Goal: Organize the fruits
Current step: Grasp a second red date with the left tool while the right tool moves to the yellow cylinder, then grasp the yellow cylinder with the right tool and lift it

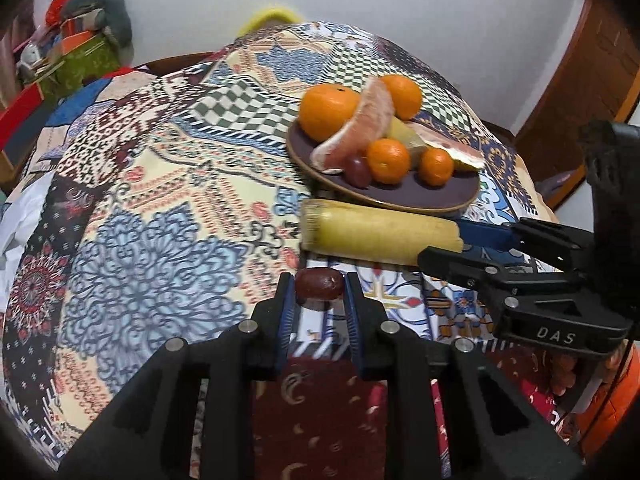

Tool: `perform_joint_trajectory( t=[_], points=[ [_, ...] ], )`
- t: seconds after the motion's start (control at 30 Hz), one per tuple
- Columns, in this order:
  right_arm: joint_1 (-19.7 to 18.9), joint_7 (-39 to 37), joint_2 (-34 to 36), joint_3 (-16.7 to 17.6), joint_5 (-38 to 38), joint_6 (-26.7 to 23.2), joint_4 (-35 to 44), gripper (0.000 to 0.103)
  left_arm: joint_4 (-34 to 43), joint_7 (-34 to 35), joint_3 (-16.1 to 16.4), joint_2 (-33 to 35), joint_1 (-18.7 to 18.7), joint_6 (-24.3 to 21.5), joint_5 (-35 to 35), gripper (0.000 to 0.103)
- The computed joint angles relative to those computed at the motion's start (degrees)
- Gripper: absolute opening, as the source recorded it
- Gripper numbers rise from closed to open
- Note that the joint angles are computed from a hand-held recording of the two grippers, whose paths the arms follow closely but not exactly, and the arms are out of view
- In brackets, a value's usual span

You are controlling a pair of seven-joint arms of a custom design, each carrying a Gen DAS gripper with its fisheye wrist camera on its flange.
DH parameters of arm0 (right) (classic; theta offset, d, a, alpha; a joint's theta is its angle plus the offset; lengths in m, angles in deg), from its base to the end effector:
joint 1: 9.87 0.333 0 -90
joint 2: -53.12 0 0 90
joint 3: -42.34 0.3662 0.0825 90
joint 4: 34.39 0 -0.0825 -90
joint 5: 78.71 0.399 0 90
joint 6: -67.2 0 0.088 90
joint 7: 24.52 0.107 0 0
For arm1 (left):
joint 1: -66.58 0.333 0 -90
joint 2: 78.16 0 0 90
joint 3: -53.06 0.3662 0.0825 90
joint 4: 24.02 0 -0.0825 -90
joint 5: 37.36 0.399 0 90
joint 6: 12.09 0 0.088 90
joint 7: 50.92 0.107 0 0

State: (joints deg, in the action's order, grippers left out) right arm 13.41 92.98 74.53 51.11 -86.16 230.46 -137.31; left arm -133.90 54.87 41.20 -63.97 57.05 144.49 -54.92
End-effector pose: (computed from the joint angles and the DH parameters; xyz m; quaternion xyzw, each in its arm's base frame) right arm 0.6156 0.3763 0.4617 -0.7172 0.6105 -0.1017 0.3202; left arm 0.6381 -0.2256 0.4709 -0.5342 0.7898 -0.2859 0.0962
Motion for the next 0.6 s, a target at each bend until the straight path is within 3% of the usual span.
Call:
perform_joint_trajectory(
  t=[0.1,0.2,0.43,0.53,0.6],
  points=[
    [0.9,-0.1,0.7,-0.6,-1.1,-1.2,1.4,0.050,-0.6,0.2,-0.1,-0.4,0.4,0.2,-0.8,0.024],
    [2.6,1.5,0.5,-2.2,-4.1,-1.8,1.5,0.043,-1.0,0.6,-0.2,-0.9,0.5,0.3,-1.4,0.024],
    [1.9,-0.3,-1.7,-0.3,-4.3,-1.2,-1.1,0.032,-3.0,2.0,-0.6,-2.9,0.5,1.5,-3.0,0.024],
    [1.3,-2.6,-2.0,0.8,-2.9,-1.2,-1.3,0.034,-3.9,2.2,-0.4,-3.8,0.5,2.0,-3.2,0.024],
    [2.6,-1.3,-1.2,-0.6,-4.1,-2.9,0.3,0.040,-4.2,1.9,-0.2,-4.1,0.4,2.1,-3.1,0.024]
  ],
)
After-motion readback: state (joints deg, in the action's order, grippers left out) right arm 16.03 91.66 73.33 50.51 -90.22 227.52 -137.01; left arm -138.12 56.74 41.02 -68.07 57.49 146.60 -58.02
